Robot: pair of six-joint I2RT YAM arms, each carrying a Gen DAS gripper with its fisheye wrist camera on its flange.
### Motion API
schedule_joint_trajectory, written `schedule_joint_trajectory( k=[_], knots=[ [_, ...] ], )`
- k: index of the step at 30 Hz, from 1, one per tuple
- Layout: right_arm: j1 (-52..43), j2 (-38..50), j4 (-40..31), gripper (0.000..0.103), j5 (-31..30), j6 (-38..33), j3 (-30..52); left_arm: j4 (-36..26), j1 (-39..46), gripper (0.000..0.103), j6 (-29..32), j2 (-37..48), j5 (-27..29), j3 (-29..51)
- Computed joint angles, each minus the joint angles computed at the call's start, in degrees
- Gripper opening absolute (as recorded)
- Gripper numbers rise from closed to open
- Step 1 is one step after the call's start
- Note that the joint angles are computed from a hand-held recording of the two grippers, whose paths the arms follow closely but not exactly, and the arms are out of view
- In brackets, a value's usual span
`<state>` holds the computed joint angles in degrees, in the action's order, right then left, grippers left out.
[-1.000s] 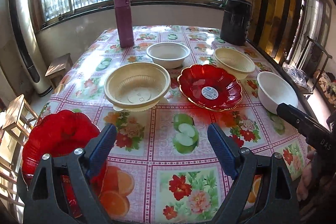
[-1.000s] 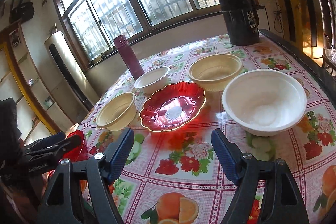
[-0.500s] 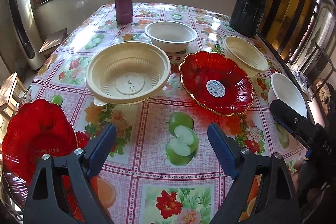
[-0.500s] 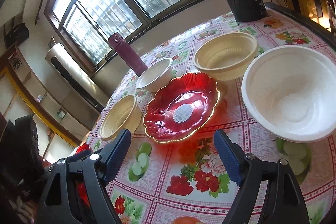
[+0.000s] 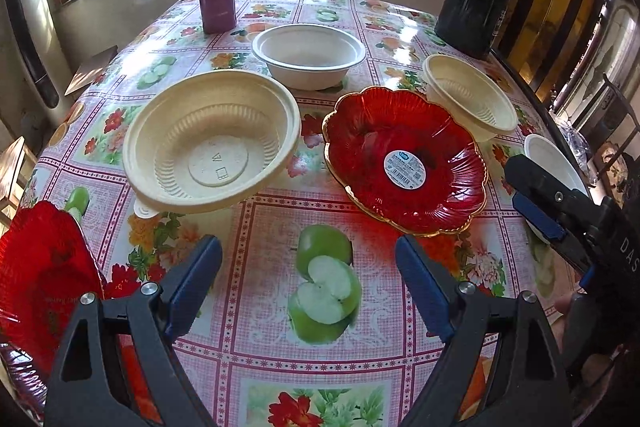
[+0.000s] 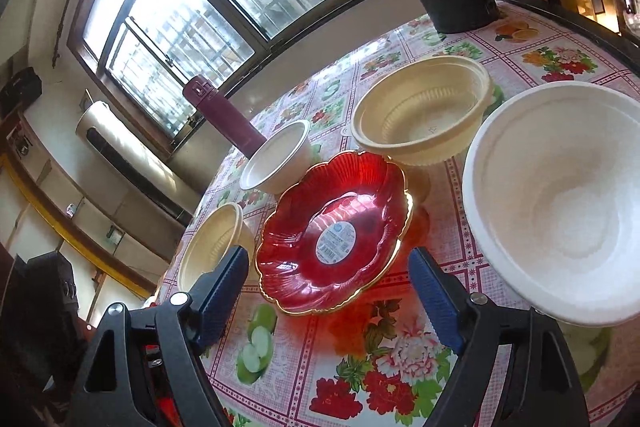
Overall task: Organize plates and bowls
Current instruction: 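Move both grippers toward the small red scalloped plate with sticker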
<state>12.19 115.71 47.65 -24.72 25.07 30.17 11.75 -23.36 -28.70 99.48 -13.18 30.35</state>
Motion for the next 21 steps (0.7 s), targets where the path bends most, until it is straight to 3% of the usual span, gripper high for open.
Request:
schedule_joint_trajectory(
  k=[9, 21],
  knots=[
    [-2.35, 0.84, -0.47, 0.085, -3.94, 1.55, 1.68, -5.21, -0.29, 0.089, -2.44, 4.84, 1.67, 6.95],
    [-2.71, -0.4, -0.03, 0.085, -5.57, 1.5, 1.02, -6.22, -2.29, 0.089, -3.33, 2.32, 0.8, 6.21]
  ],
)
